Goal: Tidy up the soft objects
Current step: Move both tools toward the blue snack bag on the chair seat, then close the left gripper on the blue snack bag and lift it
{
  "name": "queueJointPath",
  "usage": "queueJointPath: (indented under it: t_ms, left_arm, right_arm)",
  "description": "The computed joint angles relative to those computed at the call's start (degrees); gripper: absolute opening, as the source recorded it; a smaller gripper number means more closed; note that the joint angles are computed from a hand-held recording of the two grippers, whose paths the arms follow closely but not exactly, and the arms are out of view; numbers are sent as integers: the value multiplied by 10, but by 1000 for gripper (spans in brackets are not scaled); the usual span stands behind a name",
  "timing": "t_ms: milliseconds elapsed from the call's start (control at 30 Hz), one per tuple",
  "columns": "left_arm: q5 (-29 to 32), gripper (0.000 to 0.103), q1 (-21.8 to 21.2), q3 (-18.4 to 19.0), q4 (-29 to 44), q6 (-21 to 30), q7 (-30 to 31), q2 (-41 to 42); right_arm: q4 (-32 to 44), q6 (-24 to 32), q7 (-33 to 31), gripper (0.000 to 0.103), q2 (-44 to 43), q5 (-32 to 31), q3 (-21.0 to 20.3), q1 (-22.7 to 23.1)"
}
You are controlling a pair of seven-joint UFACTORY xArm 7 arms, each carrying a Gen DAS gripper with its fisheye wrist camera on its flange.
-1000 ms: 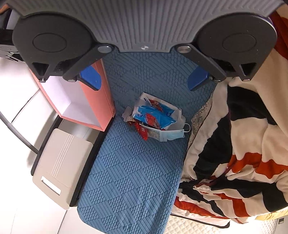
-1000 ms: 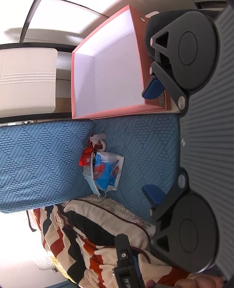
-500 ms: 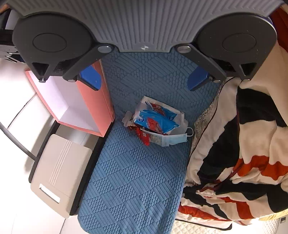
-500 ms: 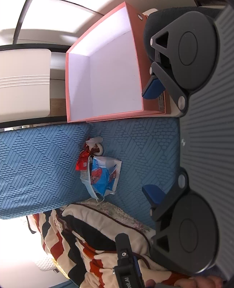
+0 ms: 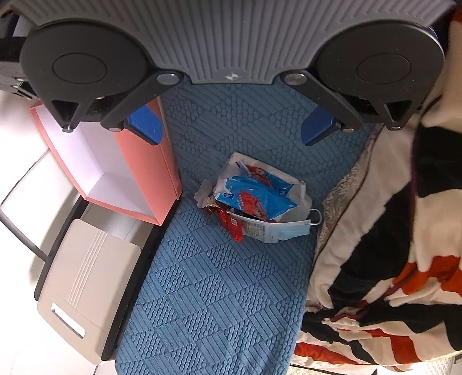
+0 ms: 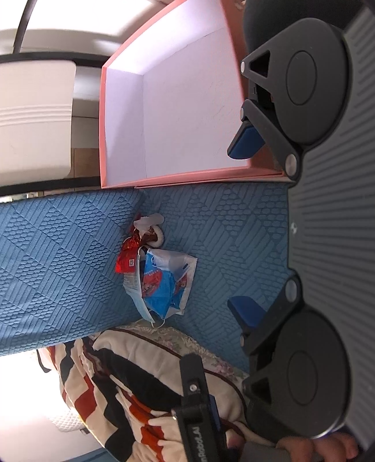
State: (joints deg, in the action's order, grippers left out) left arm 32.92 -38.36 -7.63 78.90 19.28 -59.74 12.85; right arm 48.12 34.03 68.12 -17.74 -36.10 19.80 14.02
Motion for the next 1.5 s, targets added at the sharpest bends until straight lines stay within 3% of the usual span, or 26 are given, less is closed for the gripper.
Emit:
queueJointPath:
  t_ms: [500,767,867,1000,1133,1333,1500]
  left_arm:
    - [-81,103,-24,30,157,31,51,130]
    - [-109,103,-37,54,258,64,55,196]
    - [-114,103,-40,63,293,80,59,221]
    - [-131,103,-33,69,314,80,55,241]
    - [-147,102,-24,73,320,77,46,255]
    - [-147,100,-29,84,338,66,49,282]
    - [-166,88,-25,74,362,48,65,315]
  right_arm:
    - [40,-60,7,103,86,-55,-48,-12]
    - [88,-77,55,100,144,-126,-77,-9]
    - [107,-86,52,96,164,-136,-95,-4]
    - [135,-94,42,79,193,-143,-117,1]
    - [152,-153,-7,63,224,-84,-141,-1]
    - [208,-171,-92,36,284,-19,-168,15]
    - [264,-174,-191,35,344,78,-168,12]
